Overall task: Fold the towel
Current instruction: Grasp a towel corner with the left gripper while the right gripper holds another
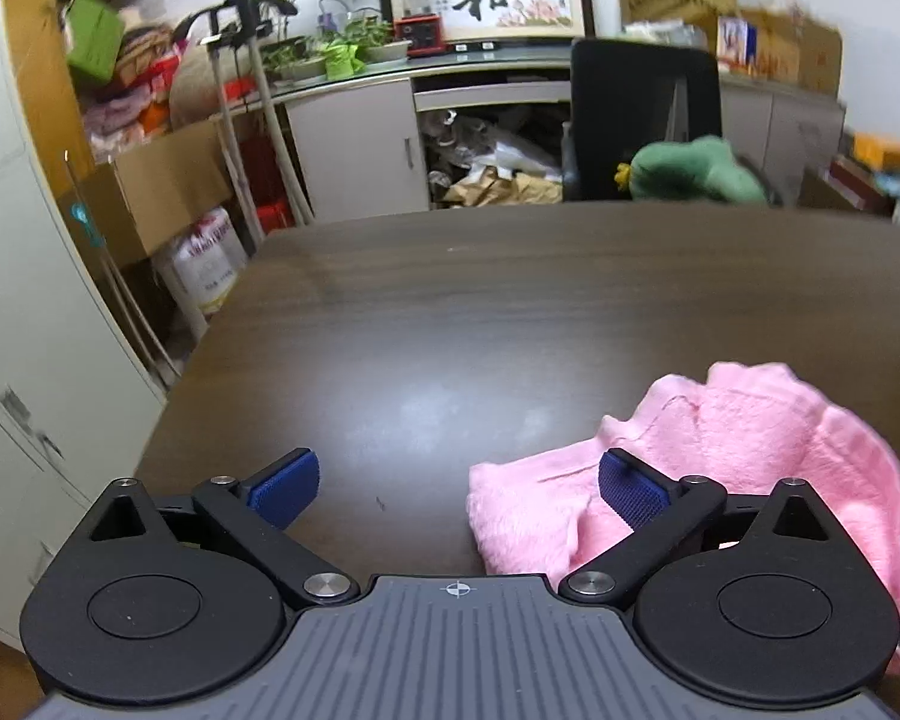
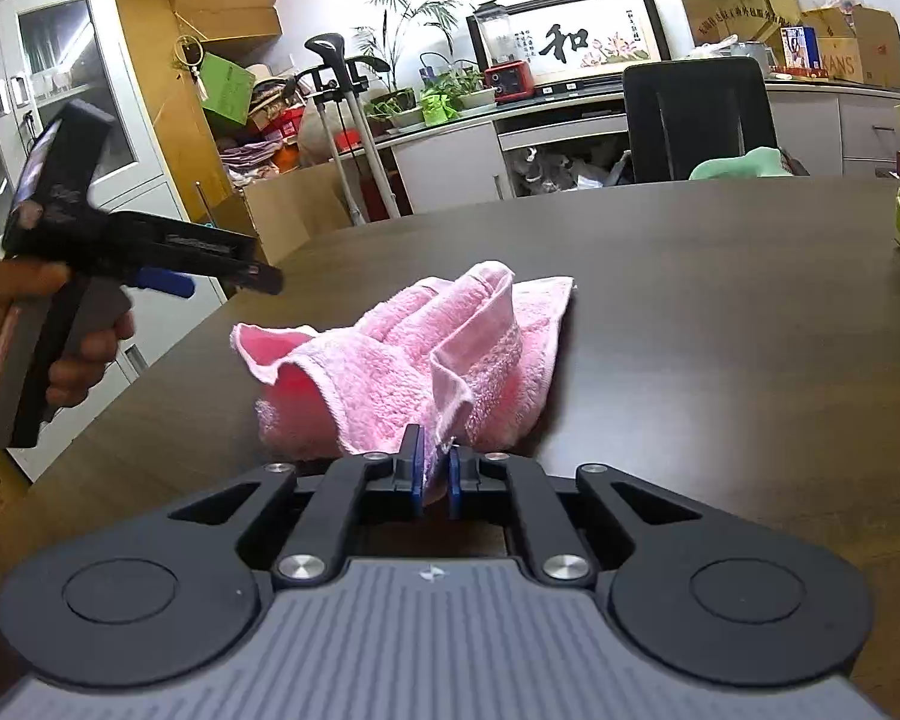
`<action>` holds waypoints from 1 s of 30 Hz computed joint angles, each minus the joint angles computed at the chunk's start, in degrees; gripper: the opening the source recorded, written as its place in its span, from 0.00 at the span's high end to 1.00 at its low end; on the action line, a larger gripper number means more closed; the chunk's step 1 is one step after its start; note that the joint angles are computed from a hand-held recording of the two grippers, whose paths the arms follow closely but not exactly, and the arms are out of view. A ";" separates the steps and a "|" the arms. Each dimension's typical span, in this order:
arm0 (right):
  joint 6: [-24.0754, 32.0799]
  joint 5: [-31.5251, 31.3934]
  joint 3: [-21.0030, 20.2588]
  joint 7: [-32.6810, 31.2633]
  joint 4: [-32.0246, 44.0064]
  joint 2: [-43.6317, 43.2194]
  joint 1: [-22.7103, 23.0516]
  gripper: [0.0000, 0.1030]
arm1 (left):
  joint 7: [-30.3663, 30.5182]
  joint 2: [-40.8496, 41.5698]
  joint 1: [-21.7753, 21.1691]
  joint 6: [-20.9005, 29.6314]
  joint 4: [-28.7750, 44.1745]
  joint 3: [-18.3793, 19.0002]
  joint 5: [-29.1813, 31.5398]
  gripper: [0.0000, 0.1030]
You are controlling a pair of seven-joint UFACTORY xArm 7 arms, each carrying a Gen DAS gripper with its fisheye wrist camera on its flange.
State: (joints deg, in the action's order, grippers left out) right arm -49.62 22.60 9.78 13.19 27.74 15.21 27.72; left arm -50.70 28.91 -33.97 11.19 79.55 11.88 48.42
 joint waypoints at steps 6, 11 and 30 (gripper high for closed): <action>-0.83 -0.53 0.08 0.21 -0.38 -0.28 -0.09 0.81 | 3.51 4.07 0.11 4.79 3.29 -2.01 -1.78 0.08; -0.50 0.04 0.07 -0.12 -0.02 -0.08 0.08 0.73 | 13.50 2.81 6.39 1.40 0.90 -8.75 -12.48 0.13; -2.98 -1.75 -0.21 4.22 -0.35 0.89 -2.10 0.45 | 19.25 0.11 0.02 -3.67 -4.03 -1.25 -16.16 0.92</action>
State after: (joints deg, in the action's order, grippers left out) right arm -52.60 20.85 9.57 17.41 27.39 16.10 25.62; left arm -31.45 29.01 -33.94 7.52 75.52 10.63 32.26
